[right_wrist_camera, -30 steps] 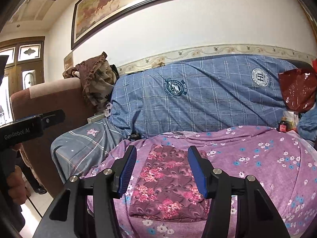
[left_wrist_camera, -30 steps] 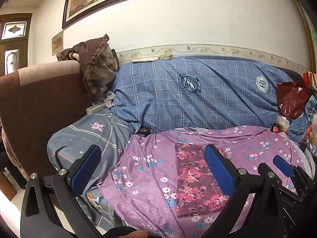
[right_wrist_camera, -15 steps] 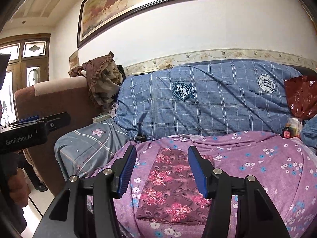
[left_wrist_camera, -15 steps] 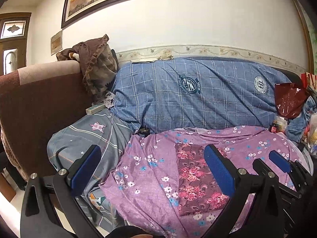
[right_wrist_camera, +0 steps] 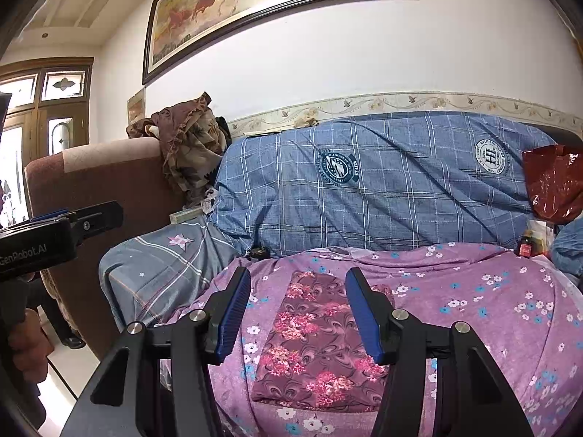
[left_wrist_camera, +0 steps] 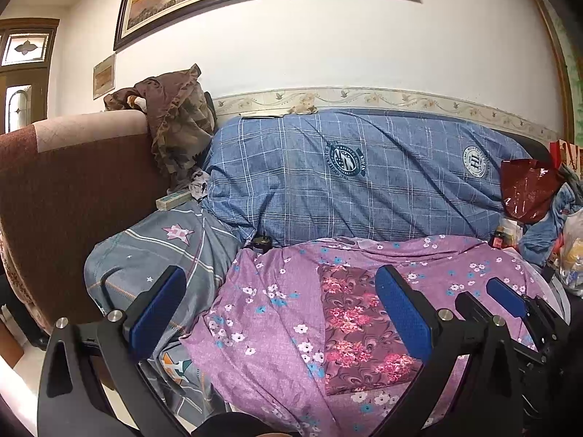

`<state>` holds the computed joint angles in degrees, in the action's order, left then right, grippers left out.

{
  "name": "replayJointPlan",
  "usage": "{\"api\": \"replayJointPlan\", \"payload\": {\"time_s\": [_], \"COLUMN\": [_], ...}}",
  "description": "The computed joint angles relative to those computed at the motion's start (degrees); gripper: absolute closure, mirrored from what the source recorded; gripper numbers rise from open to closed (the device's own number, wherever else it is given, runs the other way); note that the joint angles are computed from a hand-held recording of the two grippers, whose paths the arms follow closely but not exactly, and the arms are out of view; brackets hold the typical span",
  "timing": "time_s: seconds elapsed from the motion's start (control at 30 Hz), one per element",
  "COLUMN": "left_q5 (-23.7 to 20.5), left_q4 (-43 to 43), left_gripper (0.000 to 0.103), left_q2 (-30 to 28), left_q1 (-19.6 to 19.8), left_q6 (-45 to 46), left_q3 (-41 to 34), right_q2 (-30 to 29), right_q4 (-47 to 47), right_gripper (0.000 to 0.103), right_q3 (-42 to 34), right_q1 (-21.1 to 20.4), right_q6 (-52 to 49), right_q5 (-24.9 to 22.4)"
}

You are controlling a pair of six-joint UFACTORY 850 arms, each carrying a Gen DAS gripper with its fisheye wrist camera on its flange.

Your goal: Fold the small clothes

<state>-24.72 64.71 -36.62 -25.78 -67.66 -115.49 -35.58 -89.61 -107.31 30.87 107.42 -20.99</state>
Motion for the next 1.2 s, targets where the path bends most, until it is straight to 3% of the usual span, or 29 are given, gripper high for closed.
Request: {"api": "replayJointPlan", "payload": {"time_s": [0.67, 1.2], "left_q5": [4.16, -0.18], "left_q4": [-0.98, -21.58], "left_gripper": [0.0, 0.0], "left_q2": [1.66, -8.89], "left_q1": [0.83, 0.57], "left_q6": [-1.01, 21.7], "left_q3": [1.83, -14.31], "right_q2": [-1.11, -3.77], "right_q4": [6.71, 12.54], "right_gripper": [0.047, 0.047], "right_q3": [-2.92, -4.96], "right_q1": [0.75, -2.04], "right_q6": [-9.21, -12.46], "right_q5": [-1.96, 0.06]}}
